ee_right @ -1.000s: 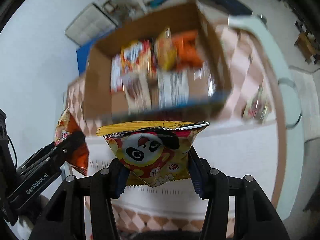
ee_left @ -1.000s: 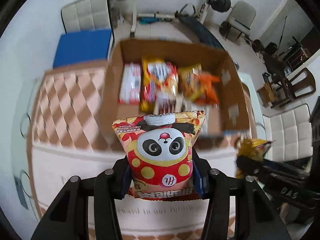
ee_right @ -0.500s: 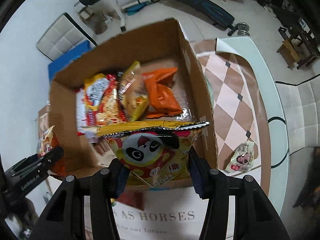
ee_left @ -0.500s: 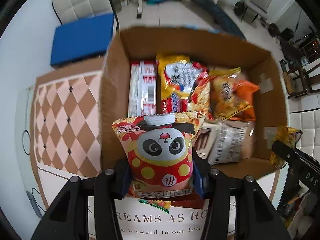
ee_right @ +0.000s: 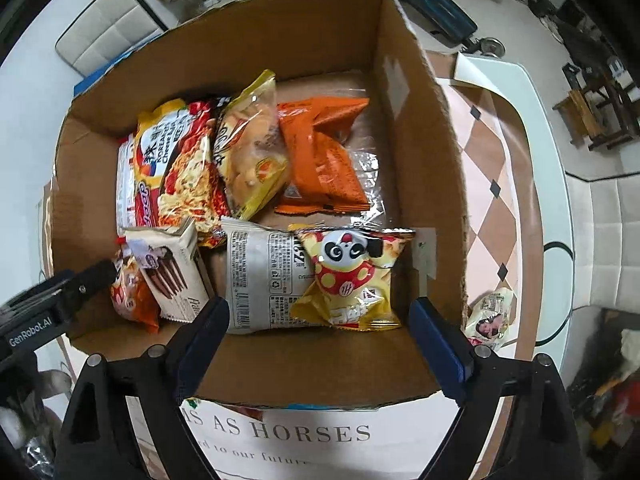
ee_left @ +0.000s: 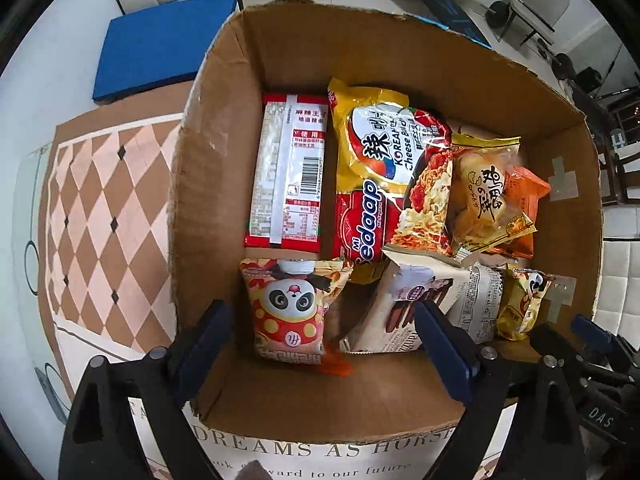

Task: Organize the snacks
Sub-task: 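Carry both panda bags into the box and open both grippers, then grasp the watermelon candy bag with left gripper while right grasps dark red jelly pack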

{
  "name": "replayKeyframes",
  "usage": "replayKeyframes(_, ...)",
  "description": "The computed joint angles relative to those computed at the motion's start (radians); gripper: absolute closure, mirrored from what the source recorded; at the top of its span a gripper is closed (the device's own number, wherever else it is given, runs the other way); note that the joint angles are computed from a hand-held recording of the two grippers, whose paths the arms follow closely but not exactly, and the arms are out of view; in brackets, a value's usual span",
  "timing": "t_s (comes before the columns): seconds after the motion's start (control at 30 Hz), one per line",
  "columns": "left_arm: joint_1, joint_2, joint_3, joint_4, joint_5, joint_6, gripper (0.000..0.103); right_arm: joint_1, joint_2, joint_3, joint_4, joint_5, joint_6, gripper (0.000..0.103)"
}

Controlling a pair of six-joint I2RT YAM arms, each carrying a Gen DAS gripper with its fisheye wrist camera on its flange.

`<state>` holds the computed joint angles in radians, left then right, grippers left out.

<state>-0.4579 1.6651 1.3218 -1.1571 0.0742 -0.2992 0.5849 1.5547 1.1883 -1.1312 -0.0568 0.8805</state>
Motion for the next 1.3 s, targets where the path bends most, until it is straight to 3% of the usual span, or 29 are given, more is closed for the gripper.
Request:
replayKeyframes(0.4, -0.03, -0.129, -0.039, -0.035, 0.013, -0.021, 0.009, 0.046, -0.038, 0.044, -0.043, 0.0, -0.02, 0.009)
replayKeyframes(0.57, -0.067, -0.221, -0.056, -0.051, -0.016, -0.053, 0.009, 0.101, -0.084, 0.065, -0.09, 0.048, 0.0, 0.009)
replayKeyframes(1.0, -0.201, -0.478, -0.051, -0.145, -0.168, -0.161, 0.009, 0.337, -0.178, 0.246, -0.307, 0.239, 0.171, 0.009)
replayKeyframes(1.3, -0.283, -0.581, 0.001, -0.235, -0.213, -0.255, 0.009, 0.471, -0.199, 0.363, -0.417, 0.31, 0.303, 0.009)
